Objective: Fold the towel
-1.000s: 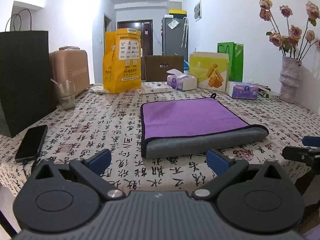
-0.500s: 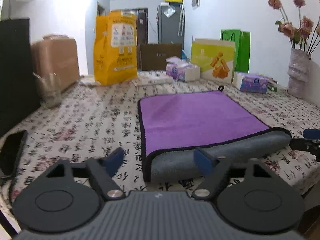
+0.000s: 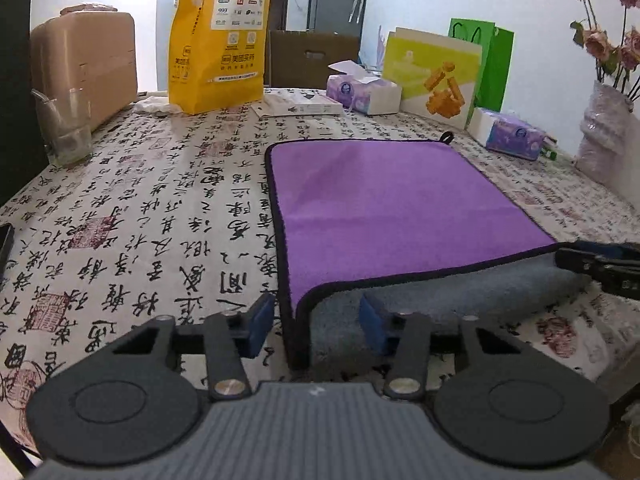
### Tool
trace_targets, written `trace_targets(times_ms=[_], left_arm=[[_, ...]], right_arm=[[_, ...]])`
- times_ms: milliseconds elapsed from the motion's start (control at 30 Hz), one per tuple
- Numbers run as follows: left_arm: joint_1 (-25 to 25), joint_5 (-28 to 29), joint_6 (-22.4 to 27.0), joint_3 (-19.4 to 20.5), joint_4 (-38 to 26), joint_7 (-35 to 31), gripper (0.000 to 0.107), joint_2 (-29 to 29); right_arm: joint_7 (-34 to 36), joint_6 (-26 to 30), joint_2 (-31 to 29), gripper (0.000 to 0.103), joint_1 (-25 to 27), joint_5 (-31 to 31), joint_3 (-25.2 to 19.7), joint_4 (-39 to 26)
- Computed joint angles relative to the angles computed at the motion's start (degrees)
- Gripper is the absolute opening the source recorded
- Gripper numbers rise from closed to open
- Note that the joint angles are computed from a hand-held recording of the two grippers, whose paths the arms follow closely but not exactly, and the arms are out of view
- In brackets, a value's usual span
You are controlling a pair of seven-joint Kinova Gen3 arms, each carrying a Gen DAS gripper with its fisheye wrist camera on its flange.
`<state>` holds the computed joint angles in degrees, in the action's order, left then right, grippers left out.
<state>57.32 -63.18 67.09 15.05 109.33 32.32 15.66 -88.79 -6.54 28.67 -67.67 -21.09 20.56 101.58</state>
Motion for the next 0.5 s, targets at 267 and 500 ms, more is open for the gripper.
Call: trace_targets(times_ms=[267,500], left_arm=[[0.27,-0.58,-1.97,0.82,1.3,0.59,0.021,-1.39],[0.39,-2.27,-3.37,1.4,2.82,1.67,0.016,-1.91]], right_arm=[[-0.77,0.83,-1.46,0.021,4.32,3.09,-4.48,0.95],[0.01,-1.54,-2.44,0.01,6.47,3.46,-7.14,2.68]])
